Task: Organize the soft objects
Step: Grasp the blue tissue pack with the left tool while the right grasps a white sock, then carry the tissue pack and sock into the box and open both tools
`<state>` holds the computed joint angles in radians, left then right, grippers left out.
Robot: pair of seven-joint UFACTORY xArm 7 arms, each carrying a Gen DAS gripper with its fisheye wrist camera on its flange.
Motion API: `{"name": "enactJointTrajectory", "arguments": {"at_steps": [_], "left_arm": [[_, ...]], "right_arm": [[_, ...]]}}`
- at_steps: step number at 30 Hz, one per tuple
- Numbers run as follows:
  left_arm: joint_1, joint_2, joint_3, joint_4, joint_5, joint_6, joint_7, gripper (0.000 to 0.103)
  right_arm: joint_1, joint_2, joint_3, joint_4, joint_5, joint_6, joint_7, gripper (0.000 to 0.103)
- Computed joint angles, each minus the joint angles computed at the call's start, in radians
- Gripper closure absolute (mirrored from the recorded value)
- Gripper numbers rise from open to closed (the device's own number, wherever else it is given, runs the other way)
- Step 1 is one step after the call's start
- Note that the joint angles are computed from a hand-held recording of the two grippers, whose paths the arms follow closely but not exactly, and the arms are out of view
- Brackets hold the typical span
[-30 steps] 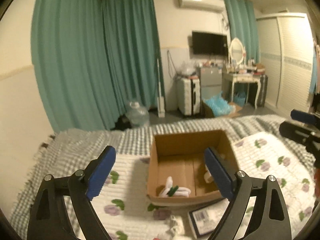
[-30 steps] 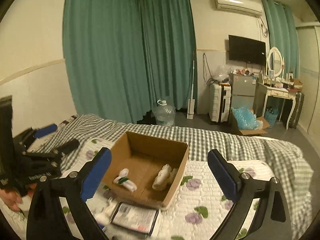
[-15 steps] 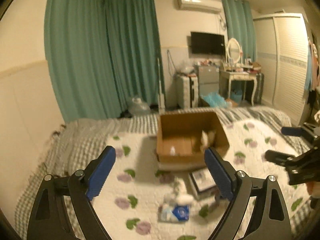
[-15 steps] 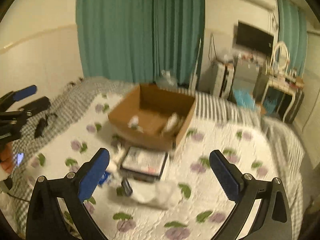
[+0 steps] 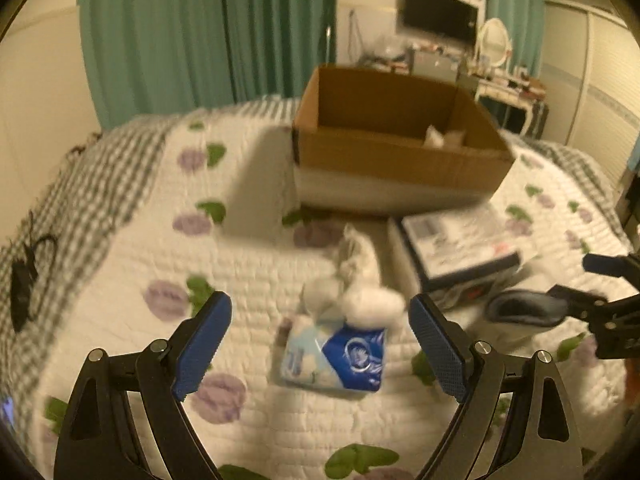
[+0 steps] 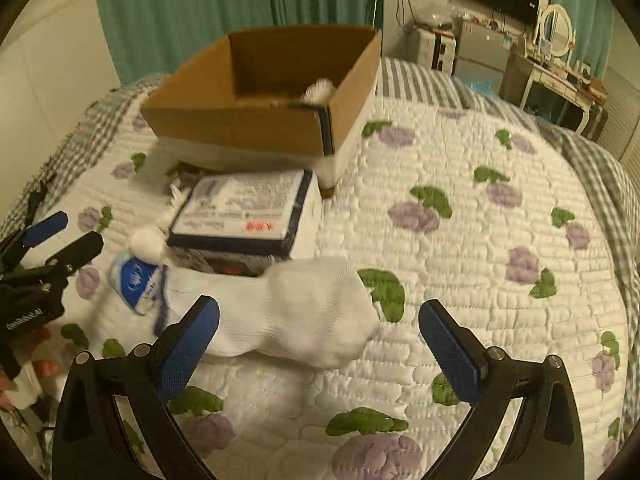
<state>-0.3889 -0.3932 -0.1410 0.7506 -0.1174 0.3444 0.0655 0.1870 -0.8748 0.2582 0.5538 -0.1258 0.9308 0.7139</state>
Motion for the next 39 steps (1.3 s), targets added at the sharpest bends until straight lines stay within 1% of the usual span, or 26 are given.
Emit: {"name": "enactJointTrajectory", "arguments": {"at_steps": [3, 4, 6, 7, 9, 10, 11, 12, 13, 14, 15, 17, 18, 20, 22, 23, 25, 26, 31, 34, 39], "left_arm": [[-0.037, 0.017, 0.030, -0.010, -0.049, 0.020, 0.038, 0.012], [-0.034, 0.022, 0.025, -0.011, -0.049, 0.023, 0.039, 0.012], [-0.005, 0.036, -0.004, -0.014, -0.016, 0.024, 0.010, 0.012], [-0.007, 0.049, -0.004, -0.007, -0.014, 0.049, 0.013, 0.012], [-0.044, 0.069, 0.030, 0.006, -0.072, 0.094, 0.070, 0.012], [-0.051, 0.079, 0.035, 0.010, -0.094, 0.111, 0.086, 0.013], [-0.038, 0.086, 0.021, 0.010, -0.079, 0.115, 0.079, 0.013], [-0.020, 0.091, -0.002, 0.008, -0.043, 0.112, 0.063, 0.013], [0.001, 0.099, -0.029, 0.007, 0.011, 0.109, 0.042, 0.013], [0.007, 0.109, -0.040, 0.011, 0.037, 0.113, 0.039, 0.013], [0.006, 0.121, -0.046, 0.016, 0.053, 0.118, 0.039, 0.013], [0.010, 0.134, -0.055, 0.014, 0.078, 0.099, 0.027, 0.013], [0.006, 0.138, -0.051, 0.015, 0.076, 0.093, 0.030, 0.013], [-0.013, 0.145, -0.031, 0.017, 0.035, 0.087, 0.058, 0.013], [-0.032, 0.150, -0.006, 0.019, -0.021, 0.089, 0.106, 0.014], [-0.040, 0.150, 0.004, 0.020, -0.050, 0.093, 0.129, 0.016], [-0.043, 0.143, 0.010, 0.012, -0.084, 0.091, 0.159, 0.028], [-0.048, 0.134, 0.016, 0.007, -0.104, 0.093, 0.177, 0.029], [-0.053, 0.068, 0.044, -0.024, -0.179, 0.129, 0.243, 0.030], [-0.049, 0.008, 0.051, -0.046, -0.206, 0.151, 0.247, 0.030], [-0.059, -0.114, 0.088, -0.079, -0.246, 0.169, 0.280, 0.030]], "right_arm": [[0.008, 0.038, -0.010, 0.000, 0.013, -0.007, -0.009, 0.003], [0.010, 0.048, -0.010, 0.001, 0.014, -0.008, -0.011, 0.004], [0.013, 0.062, -0.013, 0.001, 0.017, -0.011, -0.015, 0.004], [0.015, 0.067, -0.015, 0.000, 0.020, -0.015, -0.016, 0.004], [0.019, 0.072, -0.021, -0.002, 0.026, -0.021, -0.018, 0.005], [0.020, 0.073, -0.022, -0.001, 0.028, -0.021, -0.018, 0.006], [0.021, 0.073, -0.025, -0.002, 0.030, -0.023, -0.020, 0.006], [0.024, 0.073, -0.029, -0.005, 0.035, -0.026, -0.022, 0.007], [0.027, 0.076, -0.034, -0.007, 0.042, -0.031, -0.024, 0.008], [0.031, 0.077, -0.039, -0.009, 0.049, -0.036, -0.029, 0.013], [0.038, 0.079, -0.047, -0.013, 0.060, -0.043, -0.036, 0.016], [0.048, 0.082, -0.053, -0.015, 0.076, -0.054, -0.048, 0.027], [0.053, 0.084, -0.053, -0.015, 0.083, -0.058, -0.054, 0.029], [0.052, 0.083, -0.044, -0.014, 0.080, -0.054, -0.058, 0.033], [0.049, 0.073, -0.033, -0.015, 0.075, -0.045, -0.051, 0.042], [0.047, 0.067, -0.029, -0.017, 0.073, -0.042, -0.046, 0.048], [0.046, 0.049, -0.022, -0.021, 0.070, -0.037, -0.034, 0.053], [0.046, 0.044, -0.019, -0.021, 0.068, -0.033, -0.031, 0.055], [0.042, -0.001, 0.028, -0.011, 0.033, -0.005, 0.010, 0.060], [0.047, -0.034, 0.058, 0.001, 0.015, 0.019, 0.039, 0.060], [0.055, -0.087, 0.086, 0.026, 0.000, 0.044, 0.082, 0.060]]}}
